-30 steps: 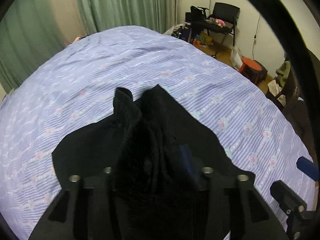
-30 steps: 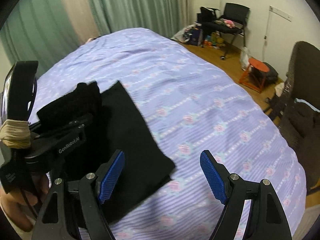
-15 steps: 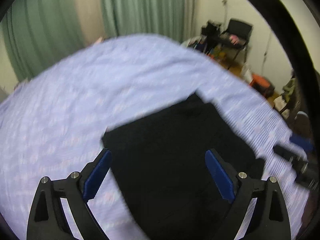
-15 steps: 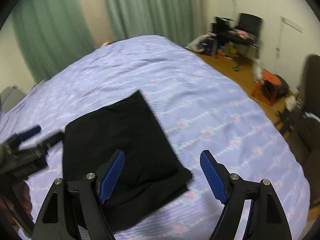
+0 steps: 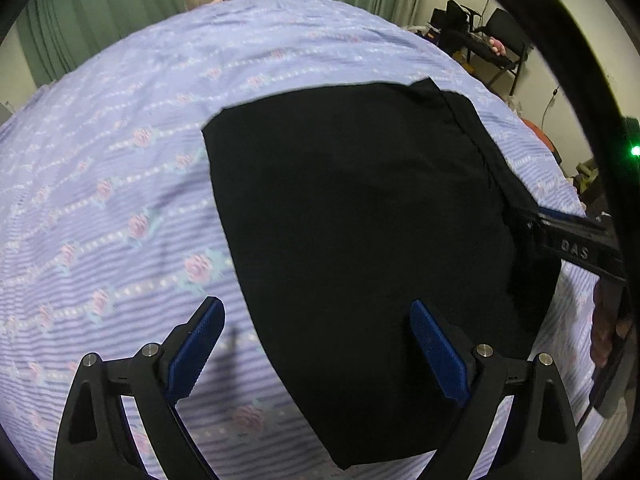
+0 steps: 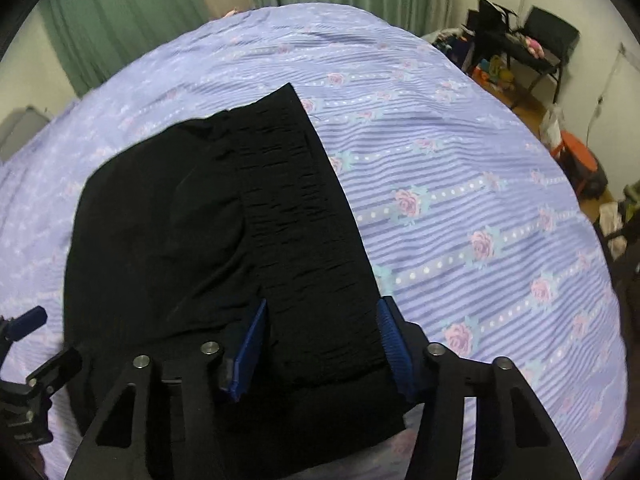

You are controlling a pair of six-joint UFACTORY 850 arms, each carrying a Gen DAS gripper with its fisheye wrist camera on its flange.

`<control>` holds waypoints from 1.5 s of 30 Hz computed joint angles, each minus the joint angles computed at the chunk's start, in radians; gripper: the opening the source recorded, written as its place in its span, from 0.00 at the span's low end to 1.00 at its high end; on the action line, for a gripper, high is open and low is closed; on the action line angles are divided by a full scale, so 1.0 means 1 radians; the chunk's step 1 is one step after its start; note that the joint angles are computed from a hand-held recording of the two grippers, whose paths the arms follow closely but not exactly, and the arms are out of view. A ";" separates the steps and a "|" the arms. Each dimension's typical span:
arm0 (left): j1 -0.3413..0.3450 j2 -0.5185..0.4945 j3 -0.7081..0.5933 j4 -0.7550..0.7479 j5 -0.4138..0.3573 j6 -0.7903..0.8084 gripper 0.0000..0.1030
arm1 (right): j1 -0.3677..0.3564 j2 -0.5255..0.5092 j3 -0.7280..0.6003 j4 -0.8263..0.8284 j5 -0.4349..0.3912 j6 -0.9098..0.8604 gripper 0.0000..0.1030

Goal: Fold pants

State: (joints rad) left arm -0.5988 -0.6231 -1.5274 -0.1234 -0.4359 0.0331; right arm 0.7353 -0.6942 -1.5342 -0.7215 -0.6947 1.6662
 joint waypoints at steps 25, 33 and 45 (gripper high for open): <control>0.109 0.273 0.268 0.201 0.127 -0.076 0.92 | 0.235 -0.047 -0.233 -0.024 -0.208 0.123 0.62; 0.182 0.026 -0.045 -0.178 0.064 0.275 0.80 | 0.246 -0.247 -0.487 0.094 -0.203 0.107 0.49; 0.205 -0.405 -0.621 -0.482 -0.277 0.341 0.59 | 0.221 -0.339 -0.606 0.177 -0.253 0.231 0.48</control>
State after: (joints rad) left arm -0.3936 -1.0278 -2.1486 -0.6055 -0.7133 0.3741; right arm 0.9561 -1.0332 -2.1404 -0.5447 -0.9479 1.8975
